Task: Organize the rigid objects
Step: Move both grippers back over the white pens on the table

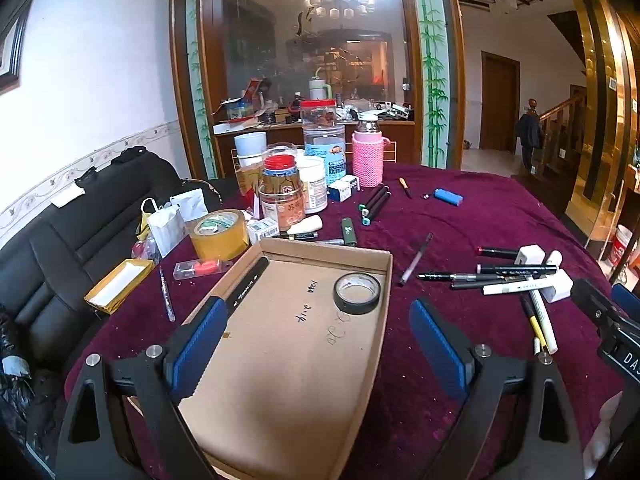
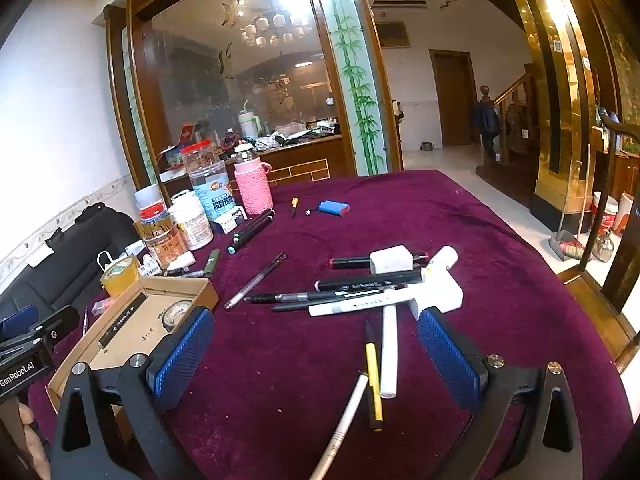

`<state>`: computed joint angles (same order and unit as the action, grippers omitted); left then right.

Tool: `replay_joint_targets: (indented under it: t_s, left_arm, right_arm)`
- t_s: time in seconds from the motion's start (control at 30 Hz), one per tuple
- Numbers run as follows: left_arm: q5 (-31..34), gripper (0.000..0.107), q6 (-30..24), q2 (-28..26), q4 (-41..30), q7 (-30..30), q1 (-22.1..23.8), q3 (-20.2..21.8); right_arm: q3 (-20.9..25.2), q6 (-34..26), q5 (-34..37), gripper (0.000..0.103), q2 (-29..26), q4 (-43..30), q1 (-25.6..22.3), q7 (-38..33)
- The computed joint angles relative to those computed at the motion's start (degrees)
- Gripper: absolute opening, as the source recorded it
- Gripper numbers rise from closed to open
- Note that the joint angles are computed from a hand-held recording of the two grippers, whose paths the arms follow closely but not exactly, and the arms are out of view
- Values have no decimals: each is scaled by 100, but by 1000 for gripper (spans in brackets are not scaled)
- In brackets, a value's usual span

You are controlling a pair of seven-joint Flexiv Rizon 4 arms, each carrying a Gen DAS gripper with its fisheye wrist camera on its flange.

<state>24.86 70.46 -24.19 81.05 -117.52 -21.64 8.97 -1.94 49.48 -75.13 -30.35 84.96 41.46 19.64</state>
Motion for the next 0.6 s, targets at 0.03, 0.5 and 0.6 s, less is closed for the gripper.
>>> replay_joint_targets:
  t_s: [0.03,0.5,0.6]
  left_arm:
    - [5,92,-29,-6,-10,18,-10,-8]
    - [-112,92,-225,-100,-78,237,-21,-135]
    - [-144,92,-253,-138,-109,279,-27,-147]
  right_arm:
    - [6,7,2,103,16,29,-5,12]
    - [86,181,132,103,111,283,-167,127]
    - [87,220,179,103,110,308,-190,129]
